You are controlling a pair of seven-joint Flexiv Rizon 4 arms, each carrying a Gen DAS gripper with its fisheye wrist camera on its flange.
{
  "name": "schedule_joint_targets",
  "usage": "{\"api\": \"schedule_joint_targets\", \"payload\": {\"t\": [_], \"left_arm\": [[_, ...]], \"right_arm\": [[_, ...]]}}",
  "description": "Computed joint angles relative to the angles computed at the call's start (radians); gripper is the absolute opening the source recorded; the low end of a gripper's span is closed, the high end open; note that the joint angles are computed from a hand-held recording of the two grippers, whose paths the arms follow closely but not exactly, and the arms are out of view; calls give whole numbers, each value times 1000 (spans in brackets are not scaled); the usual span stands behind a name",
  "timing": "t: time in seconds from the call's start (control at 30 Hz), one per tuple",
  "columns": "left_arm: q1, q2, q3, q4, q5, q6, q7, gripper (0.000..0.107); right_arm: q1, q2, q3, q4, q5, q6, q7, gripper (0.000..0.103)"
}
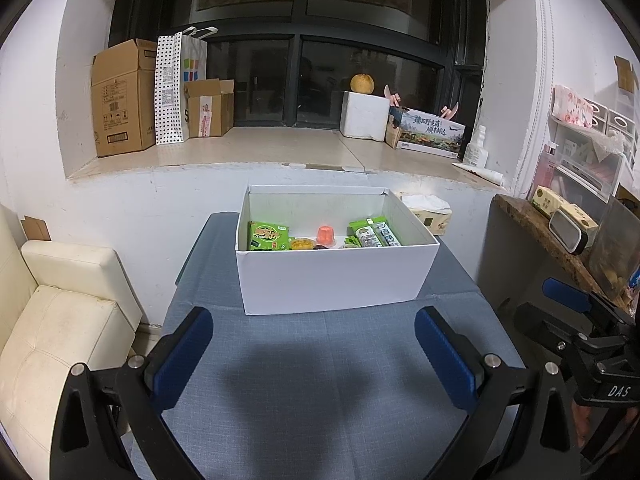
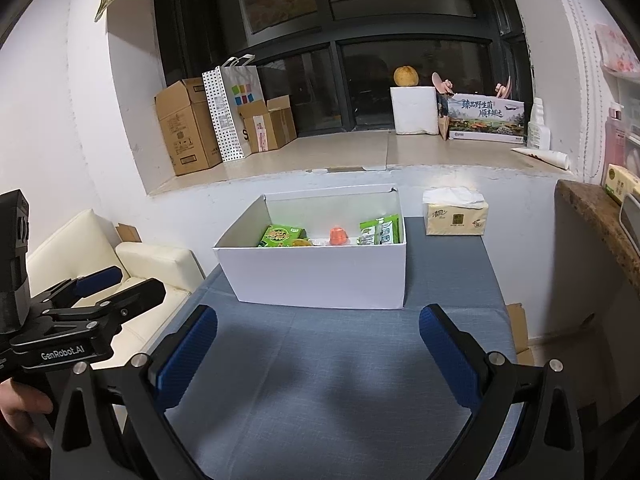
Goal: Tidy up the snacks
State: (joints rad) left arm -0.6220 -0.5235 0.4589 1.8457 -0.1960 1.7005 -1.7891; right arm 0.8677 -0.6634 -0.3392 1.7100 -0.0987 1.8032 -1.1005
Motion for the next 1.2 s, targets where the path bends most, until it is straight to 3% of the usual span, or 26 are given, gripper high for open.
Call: {"api": "schedule_joint_targets", "payload": {"t": [1.2], "left_arm": [[-4, -2, -2, 4, 2, 2, -1, 103]], "right_arm": [[-4, 4, 11, 3, -1, 1, -7, 103]]}}
